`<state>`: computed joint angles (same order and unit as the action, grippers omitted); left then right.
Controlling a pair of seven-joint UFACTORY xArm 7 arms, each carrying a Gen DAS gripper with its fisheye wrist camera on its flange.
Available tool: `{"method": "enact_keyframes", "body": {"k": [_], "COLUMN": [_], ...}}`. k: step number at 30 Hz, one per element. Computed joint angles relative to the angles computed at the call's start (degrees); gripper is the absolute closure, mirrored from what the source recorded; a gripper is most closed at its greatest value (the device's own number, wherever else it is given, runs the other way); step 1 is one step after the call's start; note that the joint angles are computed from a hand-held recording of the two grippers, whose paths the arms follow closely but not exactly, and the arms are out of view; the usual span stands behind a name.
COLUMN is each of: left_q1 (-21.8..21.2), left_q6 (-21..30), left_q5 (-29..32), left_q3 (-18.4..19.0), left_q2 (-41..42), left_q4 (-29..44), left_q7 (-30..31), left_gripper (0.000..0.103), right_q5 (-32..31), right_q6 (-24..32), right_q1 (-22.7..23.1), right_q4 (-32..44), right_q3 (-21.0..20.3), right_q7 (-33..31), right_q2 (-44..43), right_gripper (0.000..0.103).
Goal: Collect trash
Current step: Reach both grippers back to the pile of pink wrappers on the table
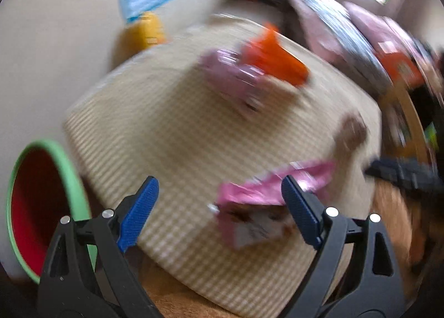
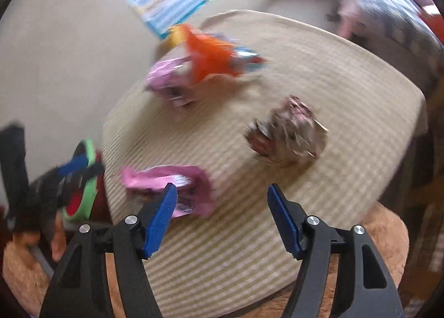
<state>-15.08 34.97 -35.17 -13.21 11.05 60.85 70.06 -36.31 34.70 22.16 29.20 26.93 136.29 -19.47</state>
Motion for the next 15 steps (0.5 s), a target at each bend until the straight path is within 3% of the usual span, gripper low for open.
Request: {"method": "enact_keyframes", "body": {"k": [3,7,11,15], "left_q1": [-0.26,-1.51,-3.65,-5.69], "left_q6": [0.97,3.93,2.33,-4.49], "left_q5": [0.11,1.48,7.16,14.37], "left_q3": [-1.06,-0.66,-0.27,-0.31], "left_q2": [-1.92,-2.33,0.05,3.29], "left_q4": [-3.05,-4.2,-4.25,-4.85], "left_q7": [7.74,11.72,9.31,2.71], "left_gripper": [0.016,0.016,0.014,0.012], "right_q5": [1.54,3.05,4.0,2.93], "right_q6": [-1.77,-3.01,-3.31,-5.01], "right_q1": [0.25,-0.44,-1.0,-2.69], "right_q4": [-4.01,-6.73,-7.57,-8.03], "right_q3": [0.47,2.4,3.64,5.01], "right_q7": [4.79,8.04,8.17,9.79], "right_q2": [-3.22,-6.18,-7.1,-6.36], "right_gripper": [0.038,0.034,0.033,0.032]}}
